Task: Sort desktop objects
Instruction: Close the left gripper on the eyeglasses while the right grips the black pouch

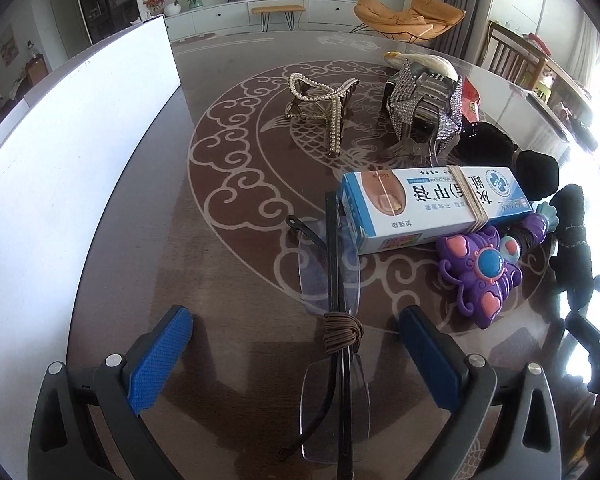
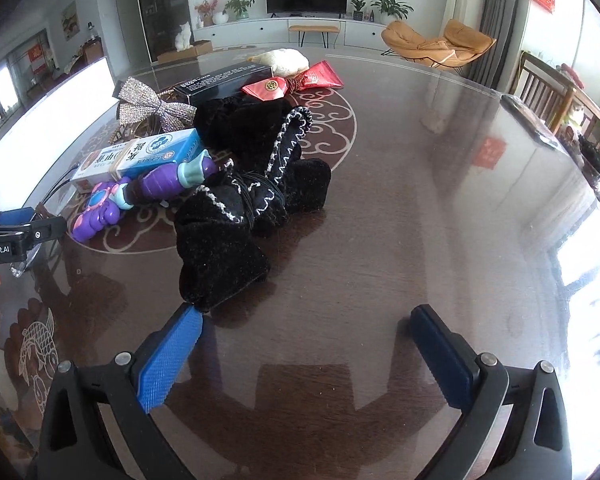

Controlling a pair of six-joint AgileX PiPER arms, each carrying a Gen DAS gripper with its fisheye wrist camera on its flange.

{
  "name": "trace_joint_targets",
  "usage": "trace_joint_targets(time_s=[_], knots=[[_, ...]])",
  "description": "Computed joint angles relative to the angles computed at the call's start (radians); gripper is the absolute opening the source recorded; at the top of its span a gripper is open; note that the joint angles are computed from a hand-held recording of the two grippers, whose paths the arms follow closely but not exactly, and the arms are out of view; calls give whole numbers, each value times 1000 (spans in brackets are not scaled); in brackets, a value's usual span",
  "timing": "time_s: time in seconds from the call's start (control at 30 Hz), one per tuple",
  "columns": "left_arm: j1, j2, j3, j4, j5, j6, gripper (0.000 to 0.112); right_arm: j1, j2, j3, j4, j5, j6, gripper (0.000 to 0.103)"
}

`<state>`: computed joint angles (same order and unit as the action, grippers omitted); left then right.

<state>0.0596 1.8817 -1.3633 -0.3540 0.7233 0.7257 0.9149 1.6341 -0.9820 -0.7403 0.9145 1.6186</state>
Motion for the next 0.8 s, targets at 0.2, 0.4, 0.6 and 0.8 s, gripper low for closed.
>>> trace_joint_targets(time_s=[0.2, 0.4, 0.6, 0.8], knots=[[5, -6, 25, -34, -29, 43, 103, 3, 7, -6, -9, 3, 11, 103], [5, -13, 15, -67, -4, 109, 69, -4, 2, -7, 10, -5, -17, 103], [28, -93, 120, -147, -23, 220, 24, -75, -100, 31, 44, -147, 17, 103], [109, -129, 173, -238, 41, 305, 24, -175, 103, -243, 165, -62, -269, 91]])
